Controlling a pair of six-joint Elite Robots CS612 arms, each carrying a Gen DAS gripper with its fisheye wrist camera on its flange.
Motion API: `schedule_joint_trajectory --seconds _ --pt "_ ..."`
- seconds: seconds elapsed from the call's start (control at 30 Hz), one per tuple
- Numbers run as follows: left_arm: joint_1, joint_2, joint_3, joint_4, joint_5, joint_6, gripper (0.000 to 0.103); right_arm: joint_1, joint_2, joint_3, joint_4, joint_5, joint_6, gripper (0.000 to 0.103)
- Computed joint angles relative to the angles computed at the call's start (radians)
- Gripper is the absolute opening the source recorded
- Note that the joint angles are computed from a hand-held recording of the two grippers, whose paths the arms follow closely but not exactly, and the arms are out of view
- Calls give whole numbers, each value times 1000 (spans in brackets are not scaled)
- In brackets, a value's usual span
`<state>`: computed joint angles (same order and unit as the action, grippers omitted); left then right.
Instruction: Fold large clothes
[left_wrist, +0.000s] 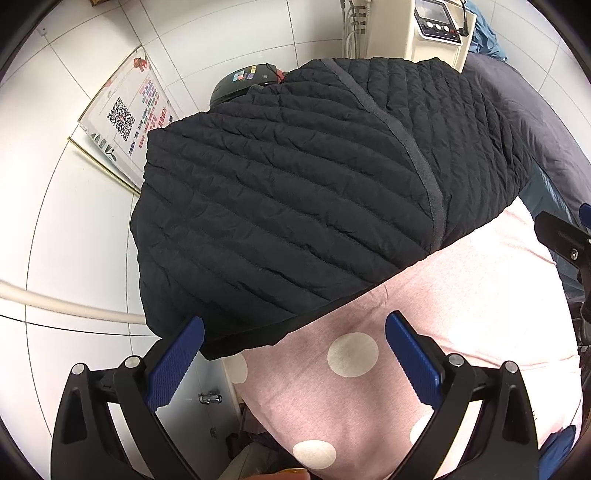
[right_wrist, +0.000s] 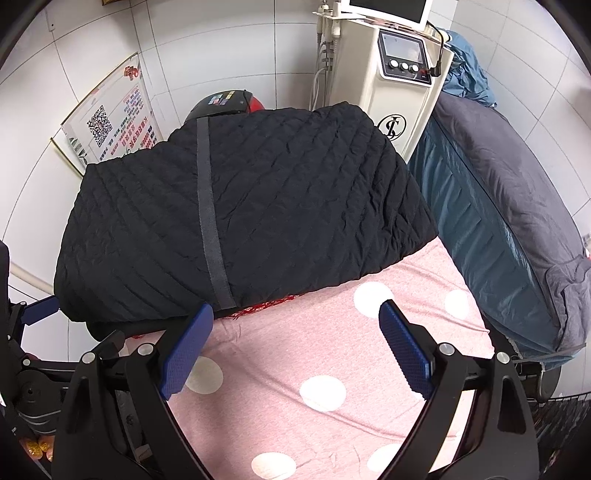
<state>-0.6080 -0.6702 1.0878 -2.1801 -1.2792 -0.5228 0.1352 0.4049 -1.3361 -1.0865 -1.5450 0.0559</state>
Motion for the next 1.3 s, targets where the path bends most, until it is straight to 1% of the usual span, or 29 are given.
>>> schedule_joint_trajectory --seconds 0.33,0.5,0.87,1.03,1.3 --pt "-2 -8 14 -10 11 -5 97 2 -5 5 6 -10 0 90" --pt "-3 -10 17 -3 13 -6 97 3 -8 10 3 -1 3 90" --pt "2 -8 16 7 16 -19 97 17 -16 31 -3 -14 -31 90" --pt "-8 -14 37 -35 71 3 97 20 -15 31 -4 -20 -41 90" --pt "-1 -15 27 -9 30 -28 97 22 -16 30 -6 -18 -41 90"
